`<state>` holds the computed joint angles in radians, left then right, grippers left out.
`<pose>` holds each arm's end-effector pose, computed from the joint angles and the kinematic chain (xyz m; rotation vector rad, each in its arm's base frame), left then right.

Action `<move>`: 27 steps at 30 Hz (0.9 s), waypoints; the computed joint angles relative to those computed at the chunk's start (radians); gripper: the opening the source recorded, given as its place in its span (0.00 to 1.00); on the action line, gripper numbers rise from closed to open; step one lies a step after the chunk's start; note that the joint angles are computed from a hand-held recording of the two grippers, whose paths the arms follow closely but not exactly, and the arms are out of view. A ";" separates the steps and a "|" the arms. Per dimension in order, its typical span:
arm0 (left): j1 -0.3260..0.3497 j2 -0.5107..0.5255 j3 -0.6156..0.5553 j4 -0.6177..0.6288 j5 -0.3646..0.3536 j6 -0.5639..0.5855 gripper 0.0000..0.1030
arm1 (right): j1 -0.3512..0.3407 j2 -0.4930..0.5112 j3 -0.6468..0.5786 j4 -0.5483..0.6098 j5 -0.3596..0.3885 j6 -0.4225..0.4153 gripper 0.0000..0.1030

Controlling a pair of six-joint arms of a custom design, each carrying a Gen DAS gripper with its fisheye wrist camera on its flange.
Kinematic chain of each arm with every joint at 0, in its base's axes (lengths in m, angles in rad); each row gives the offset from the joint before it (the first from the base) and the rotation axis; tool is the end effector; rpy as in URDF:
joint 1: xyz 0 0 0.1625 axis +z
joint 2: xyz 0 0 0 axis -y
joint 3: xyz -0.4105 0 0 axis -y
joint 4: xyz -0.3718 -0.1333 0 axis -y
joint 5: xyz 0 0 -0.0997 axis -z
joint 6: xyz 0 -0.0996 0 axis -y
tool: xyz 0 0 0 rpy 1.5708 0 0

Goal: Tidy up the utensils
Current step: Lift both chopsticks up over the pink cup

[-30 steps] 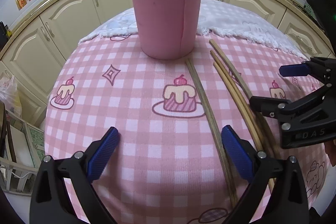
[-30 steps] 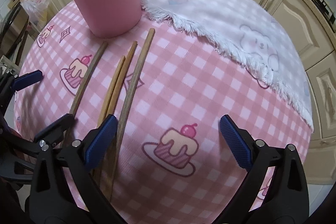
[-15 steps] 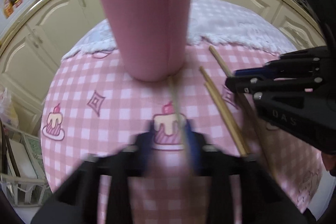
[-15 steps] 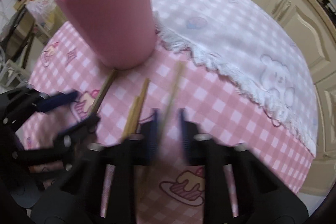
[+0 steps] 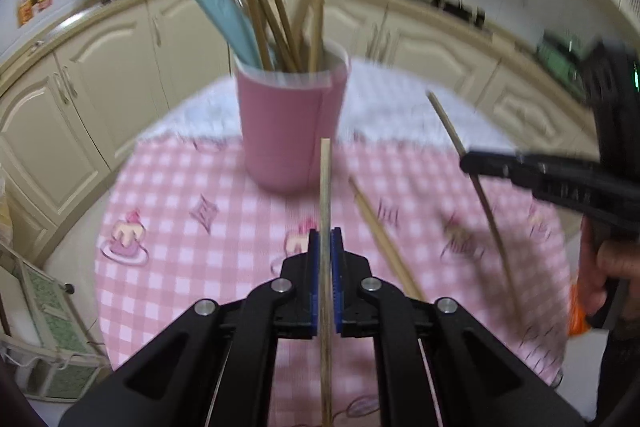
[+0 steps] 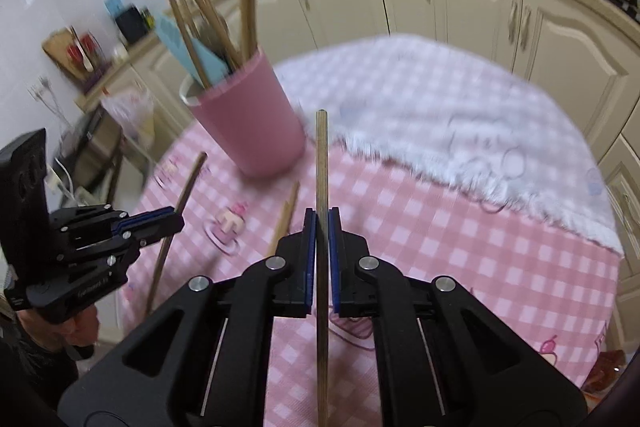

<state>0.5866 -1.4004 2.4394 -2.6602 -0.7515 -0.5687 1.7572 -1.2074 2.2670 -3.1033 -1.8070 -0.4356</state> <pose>-0.1867 -0.3715 0.1837 0.4838 2.4262 -0.7972 0.1935 -0.4323 0.1811 0.7765 -2.6759 0.6248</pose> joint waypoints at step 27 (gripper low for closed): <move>-0.137 0.069 -0.102 -0.690 0.250 0.439 0.05 | 0.147 -0.043 -0.125 -0.235 0.225 -0.046 0.06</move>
<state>0.4494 -1.3311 2.3373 -3.3502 -0.5015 -0.1301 1.9039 -1.2505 2.1424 -3.3386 -1.5821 -0.4815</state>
